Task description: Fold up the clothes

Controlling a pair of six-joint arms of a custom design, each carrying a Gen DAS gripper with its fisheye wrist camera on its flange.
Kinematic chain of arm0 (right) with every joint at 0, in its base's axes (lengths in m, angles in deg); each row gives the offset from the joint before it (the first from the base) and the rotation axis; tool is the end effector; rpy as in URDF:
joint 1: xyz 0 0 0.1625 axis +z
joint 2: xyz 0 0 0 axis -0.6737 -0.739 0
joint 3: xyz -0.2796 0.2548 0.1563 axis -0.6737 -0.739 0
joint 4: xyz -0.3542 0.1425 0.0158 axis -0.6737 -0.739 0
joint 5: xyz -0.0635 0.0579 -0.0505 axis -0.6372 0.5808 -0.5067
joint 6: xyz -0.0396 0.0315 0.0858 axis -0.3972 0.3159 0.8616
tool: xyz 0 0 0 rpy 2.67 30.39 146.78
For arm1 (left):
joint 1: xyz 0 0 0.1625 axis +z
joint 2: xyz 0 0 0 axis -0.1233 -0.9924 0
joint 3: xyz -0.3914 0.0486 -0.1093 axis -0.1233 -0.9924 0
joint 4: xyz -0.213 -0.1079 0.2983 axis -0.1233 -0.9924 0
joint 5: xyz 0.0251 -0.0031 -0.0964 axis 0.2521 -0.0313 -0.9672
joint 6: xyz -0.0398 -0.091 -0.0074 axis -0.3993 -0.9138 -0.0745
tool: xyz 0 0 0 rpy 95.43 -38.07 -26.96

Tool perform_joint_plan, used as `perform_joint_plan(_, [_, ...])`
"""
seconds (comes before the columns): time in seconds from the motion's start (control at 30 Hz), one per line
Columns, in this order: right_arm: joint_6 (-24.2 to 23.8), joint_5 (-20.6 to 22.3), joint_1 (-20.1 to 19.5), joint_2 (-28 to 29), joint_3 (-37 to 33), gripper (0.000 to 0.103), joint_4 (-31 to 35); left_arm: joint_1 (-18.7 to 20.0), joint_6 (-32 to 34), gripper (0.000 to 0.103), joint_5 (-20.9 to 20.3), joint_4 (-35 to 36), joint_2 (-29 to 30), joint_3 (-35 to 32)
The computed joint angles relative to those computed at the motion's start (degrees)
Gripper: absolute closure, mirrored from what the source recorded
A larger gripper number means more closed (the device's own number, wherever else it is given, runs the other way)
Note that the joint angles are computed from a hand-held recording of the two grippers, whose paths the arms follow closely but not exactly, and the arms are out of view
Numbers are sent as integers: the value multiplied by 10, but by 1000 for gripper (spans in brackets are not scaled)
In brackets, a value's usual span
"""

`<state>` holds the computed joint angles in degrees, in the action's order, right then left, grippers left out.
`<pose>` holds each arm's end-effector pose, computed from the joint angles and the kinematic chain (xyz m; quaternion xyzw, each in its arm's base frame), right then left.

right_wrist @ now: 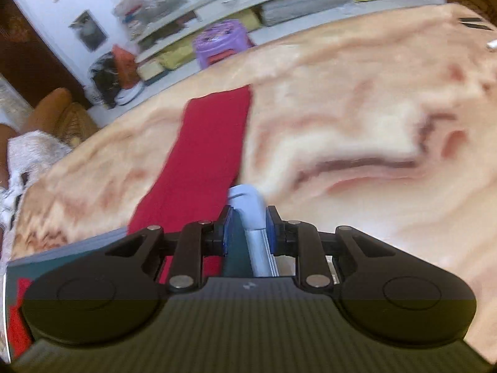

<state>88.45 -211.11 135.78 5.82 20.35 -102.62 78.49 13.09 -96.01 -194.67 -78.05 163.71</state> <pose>0.1297 -0.8433 0.1498 -0.1334 -0.8794 0.3955 0.2292 -0.0493 -0.6246 0.2608 0.4621 0.8808 -0.0213 0.1009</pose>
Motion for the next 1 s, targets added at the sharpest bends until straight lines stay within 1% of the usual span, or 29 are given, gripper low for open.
perform_joint_plan(0.1, [-36,17,4,17,-17,77,22,0,-3,4,1,3,-1,-1])
perform_joint_plan(0.13, [-49,11,6,26,-31,77,38,0,-4,4,2,7,-2,-2])
perform_joint_plan(0.23, [-80,-36,20,50,-68,77,61,1,-7,4,5,19,-4,-7])
perform_joint_plan(0.33, [-84,-48,29,34,-36,77,52,4,-19,4,2,32,-8,-13])
perform_joint_plan(0.43, [-99,-38,43,-8,56,77,10,4,-28,4,15,32,-15,-11])
perform_joint_plan(0.5, [-108,-21,53,-43,136,77,-30,4,-35,4,32,32,-20,-11])
perform_joint_plan(0.6, [-121,-1,71,-91,257,77,-85,10,-46,4,46,39,-28,-14])
perform_joint_plan(0.67, [-114,5,84,-113,319,77,-115,13,-52,4,55,42,-34,-15])
perform_joint_plan(0.8, [-76,20,108,-148,434,77,-182,18,-64,4,69,43,-47,-9])
perform_joint_plan(0.93, [-23,35,129,-167,529,77,-248,22,-74,4,71,47,-58,-6])
perform_joint_plan(1.0, [14,34,139,-172,569,77,-279,23,-74,4,73,51,-63,-4])
